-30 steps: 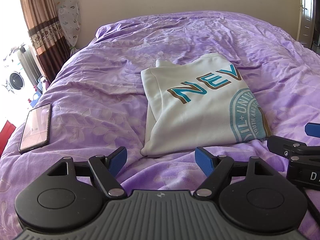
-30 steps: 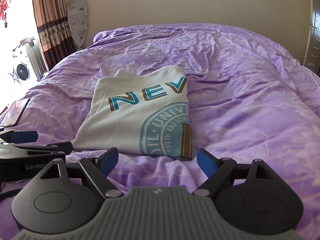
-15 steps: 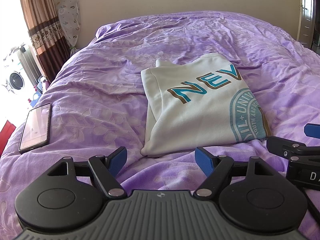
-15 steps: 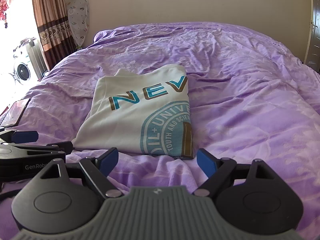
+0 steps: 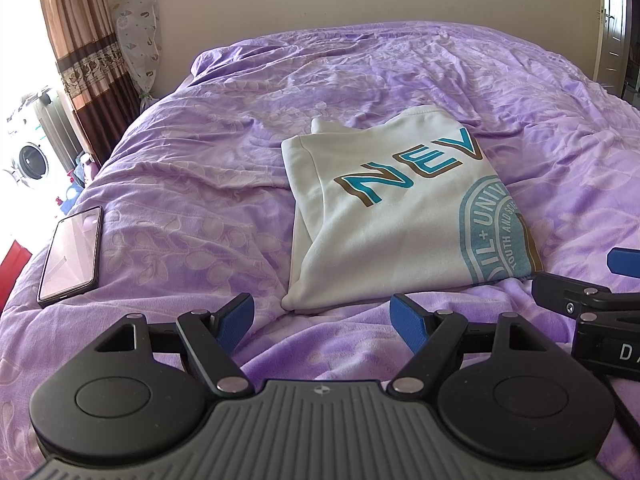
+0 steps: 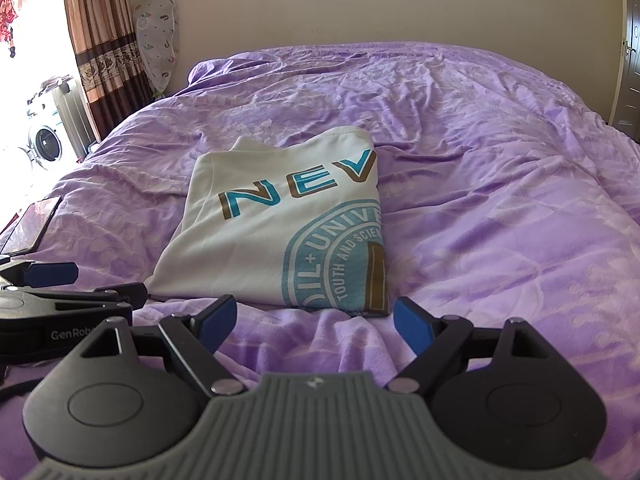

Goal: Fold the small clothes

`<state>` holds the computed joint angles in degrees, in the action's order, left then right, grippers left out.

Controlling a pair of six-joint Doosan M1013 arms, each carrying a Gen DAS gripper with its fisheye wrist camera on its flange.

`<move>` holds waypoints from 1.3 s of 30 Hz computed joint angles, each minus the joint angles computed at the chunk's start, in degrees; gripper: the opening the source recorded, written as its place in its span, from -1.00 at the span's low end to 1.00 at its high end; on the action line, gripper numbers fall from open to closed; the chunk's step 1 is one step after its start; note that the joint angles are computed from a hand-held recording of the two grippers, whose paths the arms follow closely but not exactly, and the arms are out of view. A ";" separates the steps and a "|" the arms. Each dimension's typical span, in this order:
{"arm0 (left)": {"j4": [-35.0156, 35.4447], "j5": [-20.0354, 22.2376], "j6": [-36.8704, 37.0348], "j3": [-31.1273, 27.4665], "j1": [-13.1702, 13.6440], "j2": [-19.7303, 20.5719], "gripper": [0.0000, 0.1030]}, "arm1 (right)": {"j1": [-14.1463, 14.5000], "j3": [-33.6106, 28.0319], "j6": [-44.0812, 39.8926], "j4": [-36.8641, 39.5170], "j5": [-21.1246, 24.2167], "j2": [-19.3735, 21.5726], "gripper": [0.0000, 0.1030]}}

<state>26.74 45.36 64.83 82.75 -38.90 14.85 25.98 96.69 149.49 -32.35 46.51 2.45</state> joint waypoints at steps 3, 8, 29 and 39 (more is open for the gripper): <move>-0.01 0.00 0.02 -0.01 0.00 0.00 0.76 | -0.01 -0.01 -0.04 0.03 0.01 0.00 0.59; -0.12 -0.04 0.24 -0.05 0.01 0.02 0.76 | 0.02 -0.02 0.03 0.05 0.00 0.02 0.59; -1.25 -0.61 1.06 0.22 0.04 -0.05 0.76 | -0.07 -0.02 -0.14 0.39 -0.13 0.03 0.59; -1.57 -0.91 1.45 0.23 0.12 -0.08 0.76 | 0.03 -0.02 -0.05 0.46 -0.16 0.07 0.59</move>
<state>25.18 44.45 66.27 82.98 -38.78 14.78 26.01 96.67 149.44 -31.89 46.35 2.52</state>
